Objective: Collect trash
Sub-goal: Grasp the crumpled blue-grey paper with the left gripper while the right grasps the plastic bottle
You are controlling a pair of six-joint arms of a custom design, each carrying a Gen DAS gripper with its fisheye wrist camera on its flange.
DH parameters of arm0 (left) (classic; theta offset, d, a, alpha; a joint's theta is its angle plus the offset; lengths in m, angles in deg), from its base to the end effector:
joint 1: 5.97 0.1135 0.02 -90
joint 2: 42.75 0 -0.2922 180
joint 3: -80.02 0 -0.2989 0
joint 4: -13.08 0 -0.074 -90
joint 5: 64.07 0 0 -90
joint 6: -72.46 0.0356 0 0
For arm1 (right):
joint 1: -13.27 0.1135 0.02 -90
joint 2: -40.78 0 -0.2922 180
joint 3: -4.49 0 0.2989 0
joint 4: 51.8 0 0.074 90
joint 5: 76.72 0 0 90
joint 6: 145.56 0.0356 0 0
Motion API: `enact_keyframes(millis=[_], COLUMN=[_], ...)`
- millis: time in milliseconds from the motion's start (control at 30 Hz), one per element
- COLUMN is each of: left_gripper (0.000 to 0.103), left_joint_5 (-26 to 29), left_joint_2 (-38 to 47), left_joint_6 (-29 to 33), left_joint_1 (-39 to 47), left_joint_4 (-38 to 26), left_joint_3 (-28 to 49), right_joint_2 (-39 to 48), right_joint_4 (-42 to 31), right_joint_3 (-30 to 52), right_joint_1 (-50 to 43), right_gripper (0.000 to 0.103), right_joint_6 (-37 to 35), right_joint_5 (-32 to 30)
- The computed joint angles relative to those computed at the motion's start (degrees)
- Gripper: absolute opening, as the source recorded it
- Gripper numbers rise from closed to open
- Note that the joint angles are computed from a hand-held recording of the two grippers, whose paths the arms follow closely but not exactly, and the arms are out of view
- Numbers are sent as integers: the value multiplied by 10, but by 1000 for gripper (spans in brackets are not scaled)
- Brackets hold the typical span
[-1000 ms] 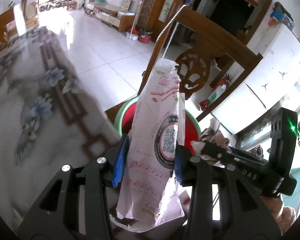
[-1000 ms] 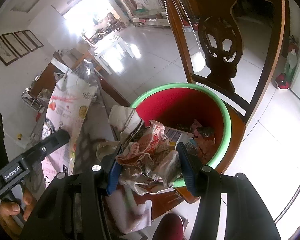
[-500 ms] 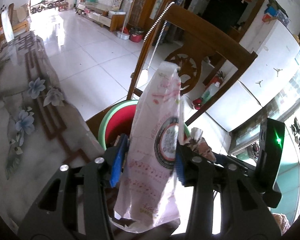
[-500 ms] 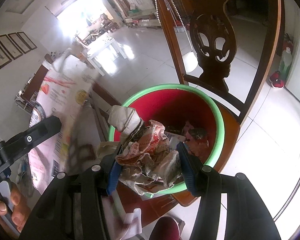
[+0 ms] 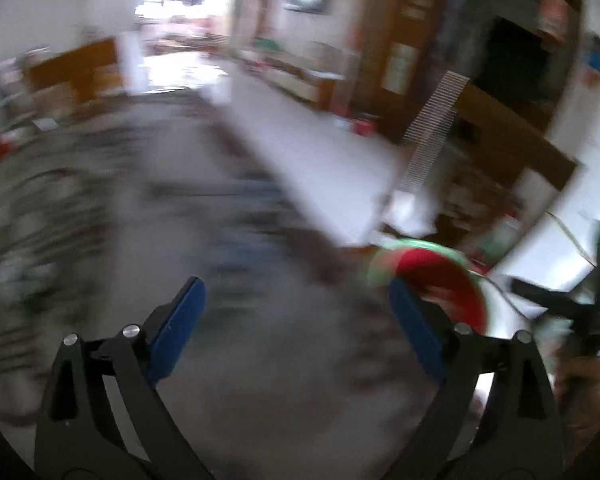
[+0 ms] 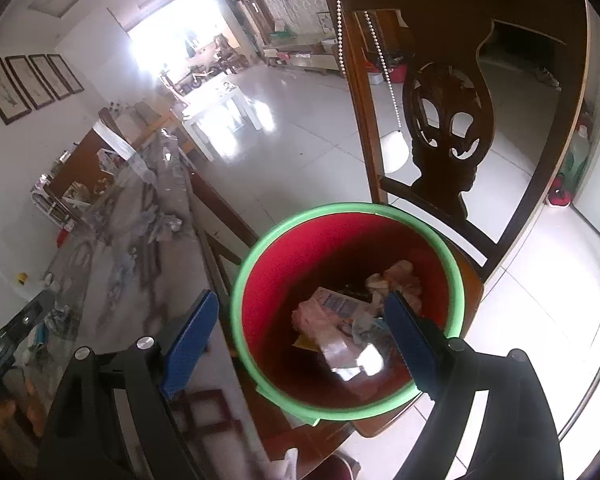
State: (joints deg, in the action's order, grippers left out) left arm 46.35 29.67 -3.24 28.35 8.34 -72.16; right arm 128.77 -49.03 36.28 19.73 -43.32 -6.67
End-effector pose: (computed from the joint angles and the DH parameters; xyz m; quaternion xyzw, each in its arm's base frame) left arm 0.1842 0.1107 0.1007 -0.0998 0.9195 -0.0107 0.3800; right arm 0.2372 0.0391 0.0708 -0.0071 0.9367 0.2125 0.2782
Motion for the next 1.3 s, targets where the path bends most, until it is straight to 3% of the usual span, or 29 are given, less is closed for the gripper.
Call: enact_keyframes(millis=[100, 233, 467, 567, 600, 633, 733, 800, 933, 1067, 1167, 1300], left_gripper=[93, 93, 93, 93, 82, 66, 46, 39, 33, 33, 33, 34], left_joint_5=[6, -5, -19, -57, -63, -79, -32, -15, 25, 96, 111, 145], left_joint_2=[101, 218, 357, 394, 398, 400, 400, 388, 331, 278, 250, 293], left_joint_6=[76, 83, 75, 83, 83, 81, 100, 124, 187, 279, 358, 391], left_joint_1=[166, 280, 282, 261, 260, 260, 296, 320, 403, 504, 561, 614], left_joint_4=[-8, -18, -71, -80, -69, -50, -98, -142, -228, -321, -307, -332], left_joint_3=[72, 182, 321, 347, 346, 342, 361, 367, 341, 317, 278, 304], right_joint_2=[-6, 3, -30, -52, -64, -81, -148, -178, -135, 9, 124, 299], right_joint_4=[-2, 4, -14, -38, -46, -57, -98, -123, -129, -123, -153, -261], right_joint_3=[-5, -9, -22, -22, -22, -22, -14, 11, 93, 238, 374, 618], right_joint_1=[4, 18, 16, 8, 9, 11, 46, 105, 261, 427, 510, 586], right_gripper=[82, 82, 82, 82, 82, 82, 82, 82, 82, 82, 82, 83], right_joint_6=[9, 19, 20, 19, 20, 20, 24, 37, 51, 49, 32, -25], right_joint_5=[0, 13, 38, 44, 49, 56, 90, 111, 160, 180, 173, 162])
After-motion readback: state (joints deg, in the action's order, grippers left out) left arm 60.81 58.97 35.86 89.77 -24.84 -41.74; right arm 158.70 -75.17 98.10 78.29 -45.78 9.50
